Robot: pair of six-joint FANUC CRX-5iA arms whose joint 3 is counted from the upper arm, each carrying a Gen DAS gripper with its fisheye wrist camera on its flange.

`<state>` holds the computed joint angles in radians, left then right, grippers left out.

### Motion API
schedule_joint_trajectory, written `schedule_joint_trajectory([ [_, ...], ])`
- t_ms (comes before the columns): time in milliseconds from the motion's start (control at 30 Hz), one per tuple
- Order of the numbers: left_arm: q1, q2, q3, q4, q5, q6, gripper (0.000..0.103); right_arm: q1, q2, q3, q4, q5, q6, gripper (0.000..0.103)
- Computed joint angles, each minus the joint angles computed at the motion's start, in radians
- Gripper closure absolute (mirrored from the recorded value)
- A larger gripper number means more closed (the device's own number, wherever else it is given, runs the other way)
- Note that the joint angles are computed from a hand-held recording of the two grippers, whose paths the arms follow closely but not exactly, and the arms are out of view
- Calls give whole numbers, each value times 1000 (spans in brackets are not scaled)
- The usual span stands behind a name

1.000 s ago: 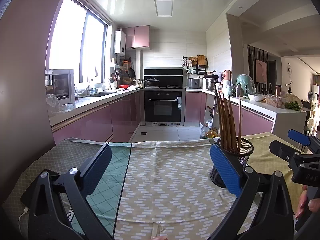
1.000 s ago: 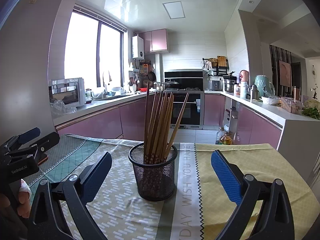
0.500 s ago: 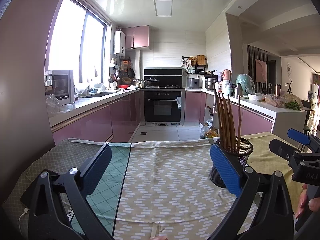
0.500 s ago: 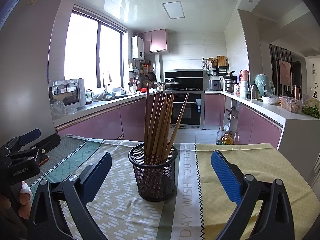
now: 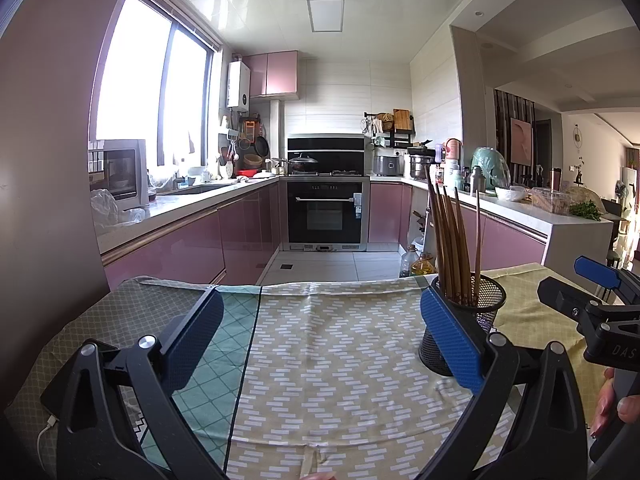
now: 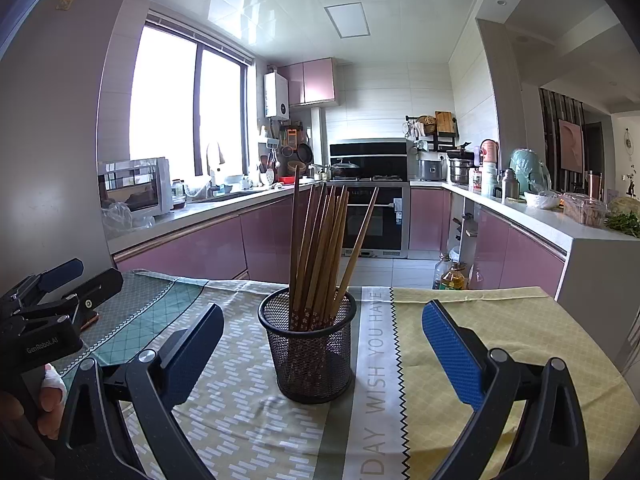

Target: Organize utensils

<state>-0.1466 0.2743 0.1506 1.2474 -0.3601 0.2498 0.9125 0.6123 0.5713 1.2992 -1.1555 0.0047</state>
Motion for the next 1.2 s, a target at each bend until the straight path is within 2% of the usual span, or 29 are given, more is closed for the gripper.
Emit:
schedule_joint_trajectory([
  [1200,-2,0,0,-9,-5,5,6,0,-3,-6,-1,0,-7,7],
])
